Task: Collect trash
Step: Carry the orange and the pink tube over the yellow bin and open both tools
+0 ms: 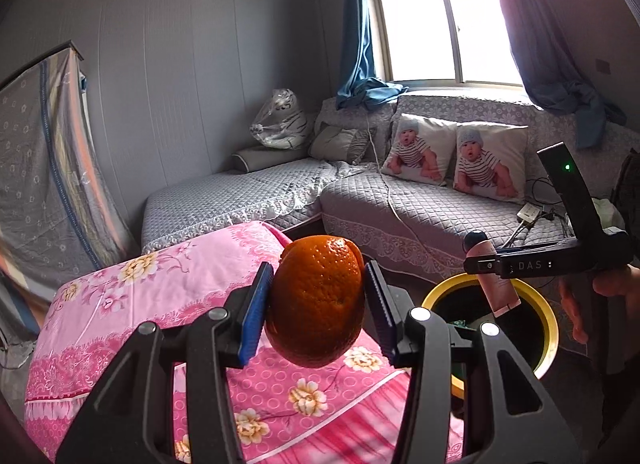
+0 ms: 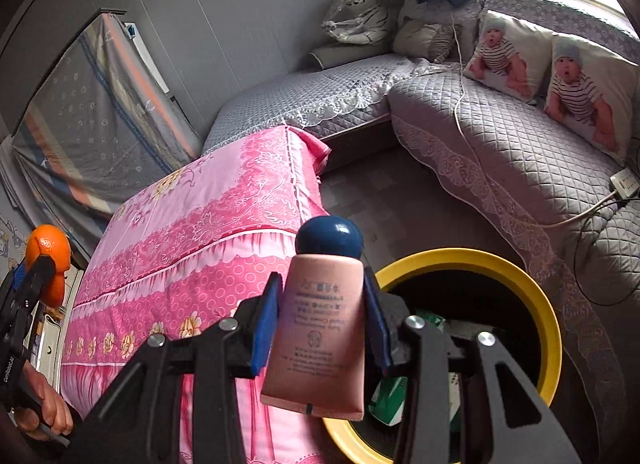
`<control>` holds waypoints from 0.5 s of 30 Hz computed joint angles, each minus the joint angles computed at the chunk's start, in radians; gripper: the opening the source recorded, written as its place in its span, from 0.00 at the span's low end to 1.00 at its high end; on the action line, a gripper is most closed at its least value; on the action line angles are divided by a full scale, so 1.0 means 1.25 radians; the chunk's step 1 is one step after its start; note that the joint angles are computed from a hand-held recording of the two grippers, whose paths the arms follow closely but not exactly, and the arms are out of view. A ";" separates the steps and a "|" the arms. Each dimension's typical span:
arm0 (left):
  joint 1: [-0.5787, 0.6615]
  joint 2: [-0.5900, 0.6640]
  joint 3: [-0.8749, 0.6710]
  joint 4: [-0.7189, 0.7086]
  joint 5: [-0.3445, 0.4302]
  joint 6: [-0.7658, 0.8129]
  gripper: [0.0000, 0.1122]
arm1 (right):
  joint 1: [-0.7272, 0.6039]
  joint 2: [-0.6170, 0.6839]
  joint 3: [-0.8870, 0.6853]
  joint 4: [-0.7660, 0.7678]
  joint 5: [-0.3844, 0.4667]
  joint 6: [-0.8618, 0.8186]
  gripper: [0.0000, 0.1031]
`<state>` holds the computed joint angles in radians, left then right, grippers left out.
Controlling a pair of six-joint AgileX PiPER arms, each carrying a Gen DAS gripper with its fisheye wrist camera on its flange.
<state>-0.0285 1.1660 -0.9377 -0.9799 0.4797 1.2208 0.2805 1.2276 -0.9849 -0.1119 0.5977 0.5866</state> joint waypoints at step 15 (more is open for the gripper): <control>-0.319 0.056 -0.010 0.162 -0.149 -0.178 0.40 | -0.205 -0.141 0.173 0.130 -0.037 -0.134 0.37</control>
